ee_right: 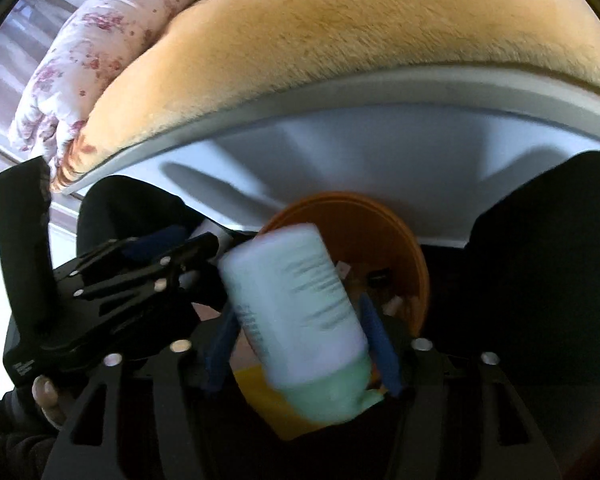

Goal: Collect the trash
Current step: 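Lower both tools over the orange bin and open them to drop the bottles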

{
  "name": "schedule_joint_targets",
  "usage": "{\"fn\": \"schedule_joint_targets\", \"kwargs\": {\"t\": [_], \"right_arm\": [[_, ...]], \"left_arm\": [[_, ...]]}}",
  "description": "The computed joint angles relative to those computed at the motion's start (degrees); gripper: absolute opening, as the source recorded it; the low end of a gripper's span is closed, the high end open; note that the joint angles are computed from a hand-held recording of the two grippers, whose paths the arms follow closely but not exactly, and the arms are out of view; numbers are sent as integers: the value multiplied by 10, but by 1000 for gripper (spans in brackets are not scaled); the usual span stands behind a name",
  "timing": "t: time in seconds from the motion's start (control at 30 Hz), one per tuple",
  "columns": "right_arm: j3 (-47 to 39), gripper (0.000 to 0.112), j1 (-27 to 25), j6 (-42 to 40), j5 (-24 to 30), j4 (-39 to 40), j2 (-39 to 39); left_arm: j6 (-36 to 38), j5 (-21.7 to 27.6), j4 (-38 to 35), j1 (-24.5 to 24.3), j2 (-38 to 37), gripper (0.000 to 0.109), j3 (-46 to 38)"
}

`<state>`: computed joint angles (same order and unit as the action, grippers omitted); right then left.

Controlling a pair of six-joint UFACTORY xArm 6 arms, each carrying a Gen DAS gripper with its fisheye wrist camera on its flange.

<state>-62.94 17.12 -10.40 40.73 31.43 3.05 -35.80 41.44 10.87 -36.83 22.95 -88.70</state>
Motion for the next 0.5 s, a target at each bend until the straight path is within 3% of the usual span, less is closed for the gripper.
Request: {"fn": "schedule_joint_targets", "kwargs": {"t": [0.3, 0.5], "right_arm": [[21, 63, -14, -1, -28, 4, -38], [-21, 63, -43, -29, -10, 8, -57]], "left_arm": [[-34, -9, 34, 1, -11, 69, 9], [-58, -26, 81, 10, -37, 69, 20]]}}
